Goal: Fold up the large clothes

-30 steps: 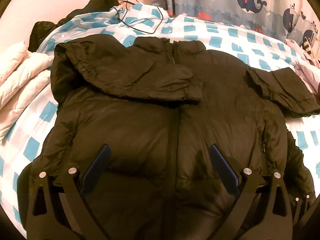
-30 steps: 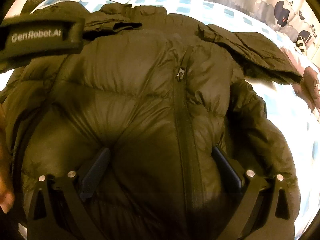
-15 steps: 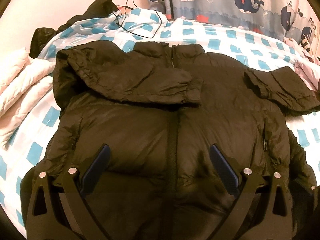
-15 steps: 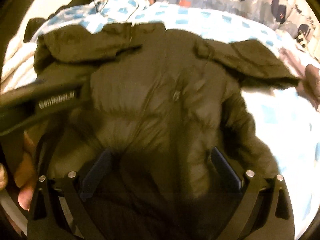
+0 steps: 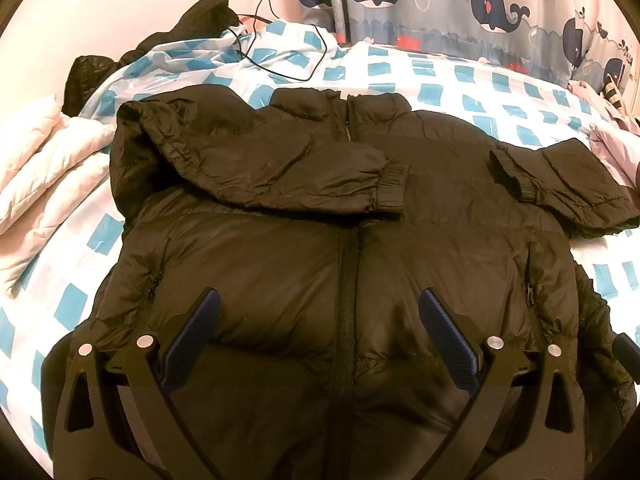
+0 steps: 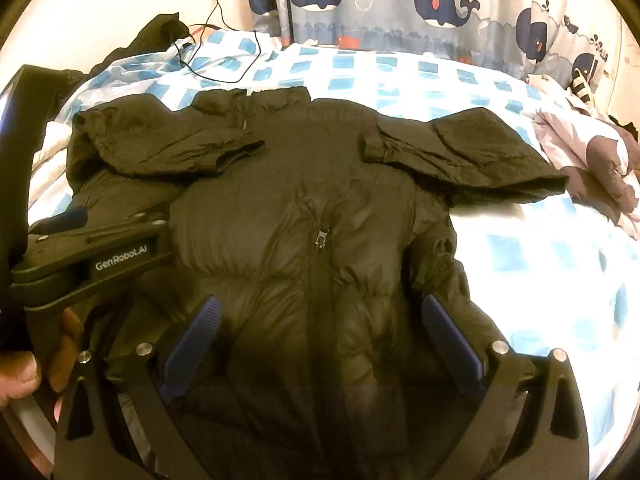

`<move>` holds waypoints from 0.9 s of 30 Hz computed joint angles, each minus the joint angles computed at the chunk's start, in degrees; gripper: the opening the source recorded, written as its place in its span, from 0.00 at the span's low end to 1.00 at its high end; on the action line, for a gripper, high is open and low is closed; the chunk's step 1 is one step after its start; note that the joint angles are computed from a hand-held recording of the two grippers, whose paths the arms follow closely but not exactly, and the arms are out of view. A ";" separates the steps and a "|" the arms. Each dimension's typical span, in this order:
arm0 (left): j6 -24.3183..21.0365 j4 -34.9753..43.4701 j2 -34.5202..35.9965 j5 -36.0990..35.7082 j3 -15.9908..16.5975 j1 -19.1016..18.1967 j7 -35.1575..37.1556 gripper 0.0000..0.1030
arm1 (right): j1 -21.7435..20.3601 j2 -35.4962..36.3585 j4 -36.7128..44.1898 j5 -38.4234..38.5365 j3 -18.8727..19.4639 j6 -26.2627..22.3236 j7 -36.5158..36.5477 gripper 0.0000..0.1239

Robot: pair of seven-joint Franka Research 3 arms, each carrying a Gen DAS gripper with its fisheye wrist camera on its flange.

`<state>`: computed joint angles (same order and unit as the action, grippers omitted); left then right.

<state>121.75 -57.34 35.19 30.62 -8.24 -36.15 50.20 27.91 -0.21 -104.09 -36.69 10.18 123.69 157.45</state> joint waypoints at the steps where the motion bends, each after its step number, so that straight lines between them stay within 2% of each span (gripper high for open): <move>1: 0.05 -0.06 -0.03 0.00 0.01 0.01 -0.02 0.92 | 0.03 0.00 -0.05 -0.08 0.02 0.04 0.05 0.78; 14: -0.33 0.00 0.02 0.02 -0.01 -0.11 -0.05 0.92 | -0.36 -1.04 -0.90 -1.12 0.23 0.22 1.23 0.78; 20: 0.89 -1.42 -0.63 0.25 -0.09 0.09 -0.64 0.92 | -0.80 -1.88 -1.51 -1.48 0.49 0.39 1.73 0.78; 27: 4.36 -4.11 -1.57 1.61 0.01 0.35 -2.43 0.92 | -1.11 -1.84 -1.34 -1.11 0.68 0.45 1.13 0.78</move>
